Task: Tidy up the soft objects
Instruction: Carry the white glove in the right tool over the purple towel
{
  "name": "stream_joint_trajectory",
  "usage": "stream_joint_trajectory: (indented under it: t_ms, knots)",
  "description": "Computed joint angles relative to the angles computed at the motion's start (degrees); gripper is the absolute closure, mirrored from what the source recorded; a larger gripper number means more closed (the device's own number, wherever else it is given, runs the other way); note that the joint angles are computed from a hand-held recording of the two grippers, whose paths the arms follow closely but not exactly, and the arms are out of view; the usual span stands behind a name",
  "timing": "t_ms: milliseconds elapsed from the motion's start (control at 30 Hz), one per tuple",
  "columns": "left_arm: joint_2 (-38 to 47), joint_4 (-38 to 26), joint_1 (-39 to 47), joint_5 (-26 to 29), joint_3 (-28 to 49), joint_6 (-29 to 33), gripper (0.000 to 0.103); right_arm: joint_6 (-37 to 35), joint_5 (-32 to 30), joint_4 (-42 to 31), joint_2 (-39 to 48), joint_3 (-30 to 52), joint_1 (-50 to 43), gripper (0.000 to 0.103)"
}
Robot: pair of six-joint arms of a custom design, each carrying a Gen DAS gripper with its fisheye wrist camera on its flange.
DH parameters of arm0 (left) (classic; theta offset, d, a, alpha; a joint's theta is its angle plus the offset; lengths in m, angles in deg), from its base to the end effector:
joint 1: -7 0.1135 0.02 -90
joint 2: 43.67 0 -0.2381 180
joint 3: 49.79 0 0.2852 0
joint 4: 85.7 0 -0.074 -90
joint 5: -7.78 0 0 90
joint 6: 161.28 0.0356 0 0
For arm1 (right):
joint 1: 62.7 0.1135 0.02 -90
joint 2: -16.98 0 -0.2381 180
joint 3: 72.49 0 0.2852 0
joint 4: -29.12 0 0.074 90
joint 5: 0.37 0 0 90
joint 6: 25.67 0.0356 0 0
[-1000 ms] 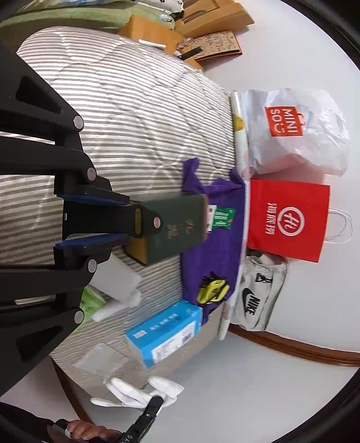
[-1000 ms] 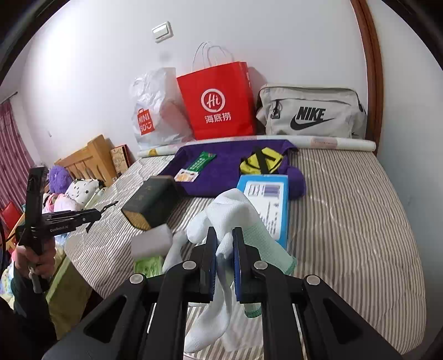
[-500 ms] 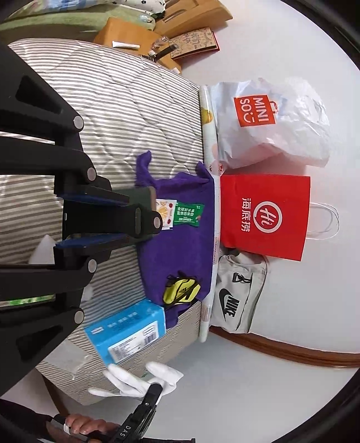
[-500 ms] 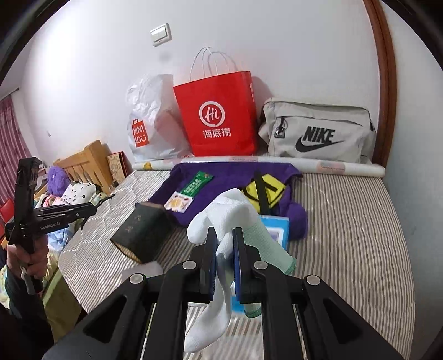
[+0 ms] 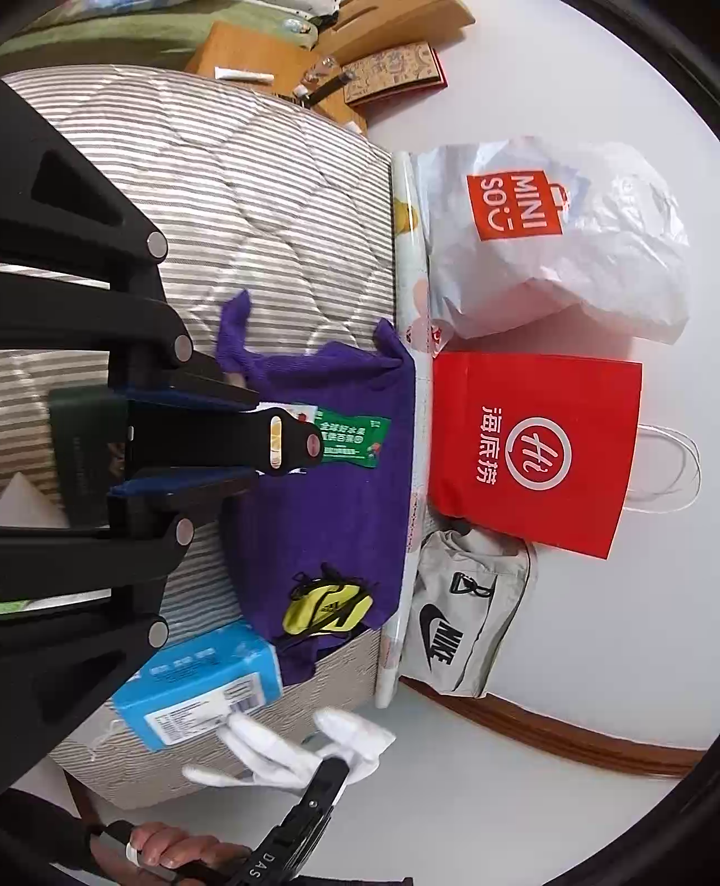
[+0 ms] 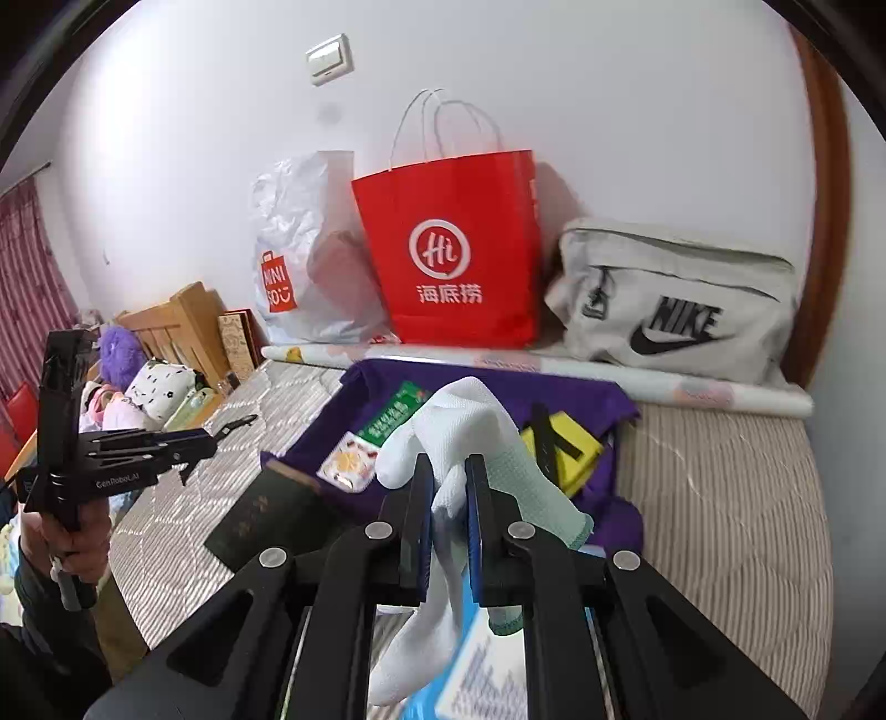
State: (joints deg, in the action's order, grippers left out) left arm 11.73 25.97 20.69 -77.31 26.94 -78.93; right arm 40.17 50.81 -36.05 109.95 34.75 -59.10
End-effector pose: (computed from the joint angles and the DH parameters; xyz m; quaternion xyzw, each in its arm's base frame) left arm 0.2194 0.0503 0.3332 -0.1567 0.9164 -0.0205 0.3678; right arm 0.3708 0.0457 0.3426 -0.3212 0.8362 0.2518 0.3664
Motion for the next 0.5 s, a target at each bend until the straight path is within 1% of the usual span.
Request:
stream_joint_trajectory:
  t_ms: [167, 300, 500]
  knots:
    - [6.4, 2.6, 0.5, 0.7, 3.0, 0.0, 0.083, 2.4, 2.7, 1.3, 6.9, 6.9, 3.9, 0.093]
    - [12.6, 4.8, 1.6, 2.1, 5.8, -0.1, 0.083, 4.0, 4.4, 1.0, 13.3, 13.1, 6.3, 0.093]
    - [21.9, 6.7, 3.3, 4.0, 11.2, 0.0, 0.083, 3.8, 8.1, -0.5, 22.0, 21.1, 8.8, 0.093]
